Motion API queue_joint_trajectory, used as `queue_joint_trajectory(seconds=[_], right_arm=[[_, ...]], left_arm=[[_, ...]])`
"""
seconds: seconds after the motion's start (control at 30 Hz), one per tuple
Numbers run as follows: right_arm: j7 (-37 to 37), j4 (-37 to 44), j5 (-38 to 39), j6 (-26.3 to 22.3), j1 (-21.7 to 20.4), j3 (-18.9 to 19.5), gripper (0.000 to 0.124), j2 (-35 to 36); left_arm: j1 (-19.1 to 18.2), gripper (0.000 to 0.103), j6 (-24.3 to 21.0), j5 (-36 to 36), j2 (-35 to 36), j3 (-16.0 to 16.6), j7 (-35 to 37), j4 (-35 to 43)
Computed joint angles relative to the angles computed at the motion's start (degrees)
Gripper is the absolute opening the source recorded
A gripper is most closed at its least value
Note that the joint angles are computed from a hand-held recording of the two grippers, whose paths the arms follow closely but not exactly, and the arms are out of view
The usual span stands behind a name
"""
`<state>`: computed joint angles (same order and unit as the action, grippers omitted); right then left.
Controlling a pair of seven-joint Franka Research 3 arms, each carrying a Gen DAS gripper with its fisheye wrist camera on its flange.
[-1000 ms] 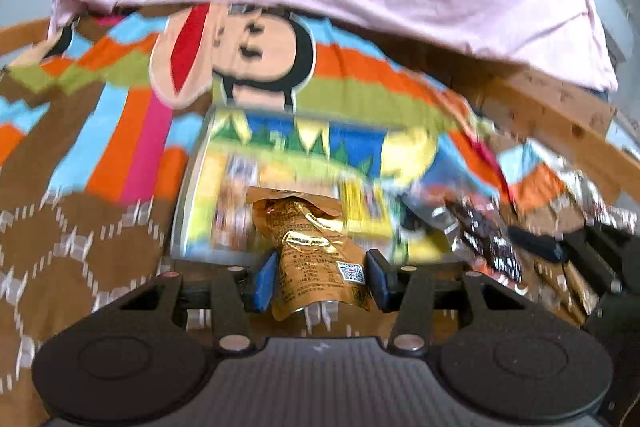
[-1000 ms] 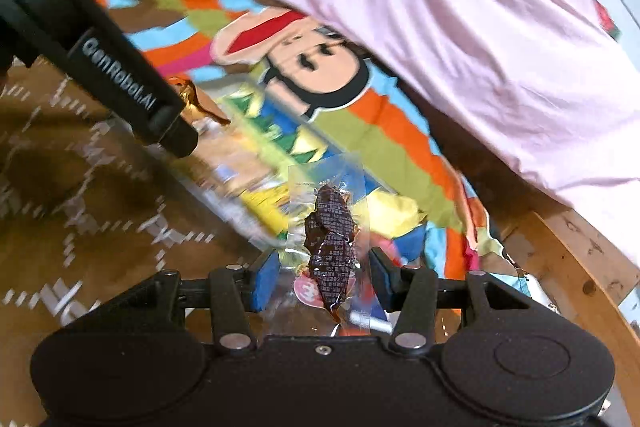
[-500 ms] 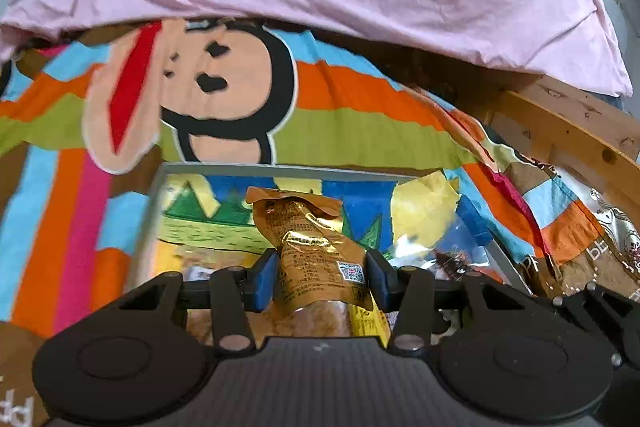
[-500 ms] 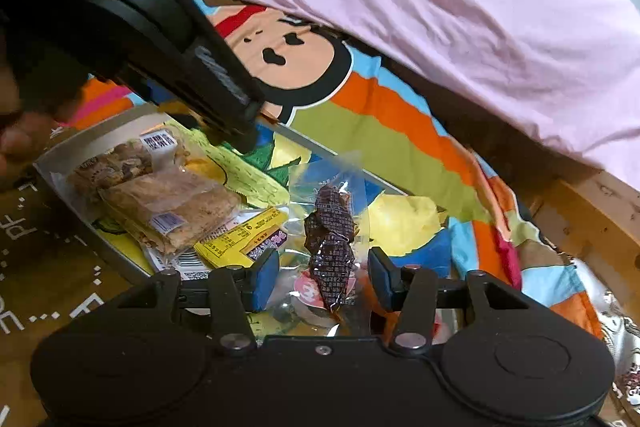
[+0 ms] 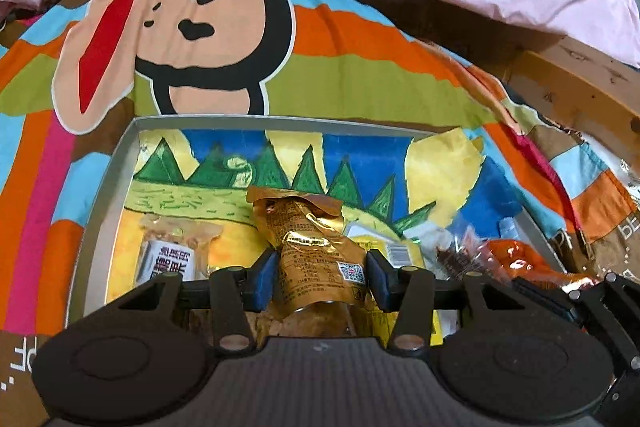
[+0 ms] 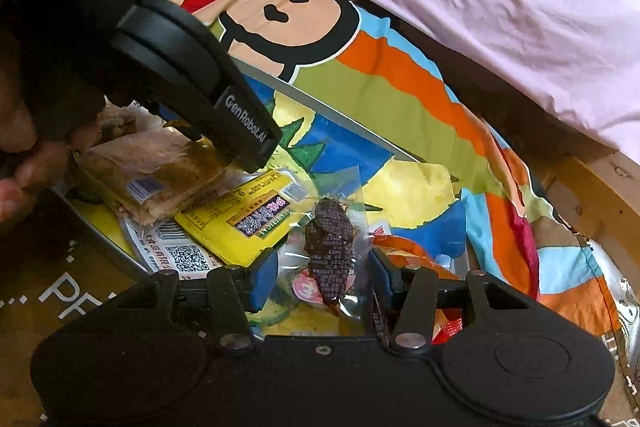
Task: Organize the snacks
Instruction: 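Open both tools to drop the gold packet and jerky into the tray, then raise and withdraw both tools from the tray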
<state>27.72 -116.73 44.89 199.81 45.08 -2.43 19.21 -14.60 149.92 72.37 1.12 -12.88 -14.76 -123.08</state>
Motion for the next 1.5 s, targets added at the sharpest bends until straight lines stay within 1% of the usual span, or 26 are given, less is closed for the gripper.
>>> queue_joint_trajectory(seconds=[0.03, 0.1, 0.17, 0.2, 0.27, 0.33, 0.43, 0.5, 0.57, 0.6, 0.73, 0.8, 0.87, 0.93, 1.07, 1.13, 1.2, 1.27, 1.3, 1.4, 1.5], right_arm=[[-0.17, -0.01, 0.25, -0.09, 0.26, -0.24, 0.052, -0.01], [-0.12, -0.15, -0.04, 0.16, 0.12, -0.06, 0.057, -0.03], [-0.27, -0.32, -0.15, 0.22, -0.02, 0.11, 0.06, -0.16], [0.11, -0.71, -0.63, 0.36, -0.55, 0.67, 0.062, -0.44], [0.89, -1.33, -1.86, 0.81, -1.7, 1.81, 0.066, -0.95], [2.92, -2.41, -4.35, 1.61, -4.0, 4.0, 0.07, -1.78], [7.5, -4.53, -9.15, 2.72, -7.99, 7.57, 0.074, -3.53], [10.43, -6.28, -12.12, 4.02, -9.81, 9.21, 0.077, -4.9], [13.47, -8.08, -14.61, 5.76, -11.28, 10.42, 0.083, -6.41], [15.73, -9.25, -16.51, 6.45, -12.47, 11.2, 0.085, -7.45], [23.97, -13.5, -21.5, 7.15, -15.52, 12.45, 0.085, -12.25], [29.33, -15.71, -25.22, 7.29, -17.18, 12.65, 0.09, -14.78], [34.25, -18.2, -28.71, 8.67, -18.22, 12.43, 0.095, -17.34], [36.8, -20.11, -29.66, 9.25, -18.45, 12.05, 0.095, -19.7], [43.82, -25.13, -31.59, 9.08, -18.39, 10.81, 0.096, -25.57], [47.83, -28.24, -33.16, 8.82, -18.03, 9.72, 0.101, -28.95], [50.73, -31.31, -33.76, 8.51, -17.66, 9.02, 0.102, -32.24], [54.27, -34.39, -35.74, 7.43, -16.44, 7.11, 0.102, -35.8], [55.42, -35.83, -36.41, 7.15, -16.03, 6.53, 0.102, -37.46], [56.34, -39.75, -34.63, 6.89, -16.92, 8.0, 0.102, -42.28], [57.99, -43.05, -32.99, 5.86, -16.67, 8.41, 0.102, -46.64]], left_arm=[[-0.03, 0.055, -0.15, -0.19, 0.03, -0.01, 0.15, 0.01], [-0.01, 0.059, 0.02, -1.15, -0.04, 0.02, 1.06, 0.06], [0.01, 0.066, 0.0, -1.97, -0.47, 0.0, 1.17, -0.12], [0.12, 0.067, 0.53, -2.05, -0.86, 0.04, 0.97, -0.4], [0.23, 0.076, 0.47, -1.89, -1.89, -0.13, 0.07, -0.97], [0.31, 0.078, -0.13, -1.72, -2.9, -0.51, -0.61, -1.35], [0.38, 0.082, -1.6, -1.83, -4.81, -1.31, -1.03, -2.07], [0.37, 0.084, -2.79, -2.07, -6.24, -1.97, -0.76, -2.63], [0.25, 0.089, -4.71, -2.26, -7.76, -2.86, -0.62, -3.11], [0.16, 0.09, -5.76, -2.1, -8.74, -3.38, -0.87, -3.53], [-0.22, 0.097, -9.64, -2.46, -12.65, -5.46, -1.88, -5.21], [-0.53, 0.099, -11.06, -3.34, -14.71, -6.46, -2.43, -6.19], [-0.85, 0.1, -12.12, -4.34, -16.65, -7.47, -2.6, -7.12], [-1.29, 0.102, -13.52, -5.28, -18.62, -8.72, -2.74, -7.97], [-2.63, 0.102, -17.98, -7.82, -21.67, -11.66, -2.29, -8.85], [-3.47, 0.102, -20.38, -8.9, -23.01, -13.24, -2.96, -9.25], [-4.46, 0.102, -22.58, -9.88, -24.01, -14.66, -3.14, -9.5], [-5.5, 0.102, -25.25, -10.63, -24.73, -16.3, -3.52, -9.61], [-6.04, 0.102, -26.53, -11.0, -24.91, -16.97, -3.59, -9.52], [-7.89, 0.102, -30.34, -12.22, -25.33, -18.91, -4.53, -9.35], [-9.9, 0.102, -33.22, -13.68, -25.65, -20.06, -5.37, -9.5]])
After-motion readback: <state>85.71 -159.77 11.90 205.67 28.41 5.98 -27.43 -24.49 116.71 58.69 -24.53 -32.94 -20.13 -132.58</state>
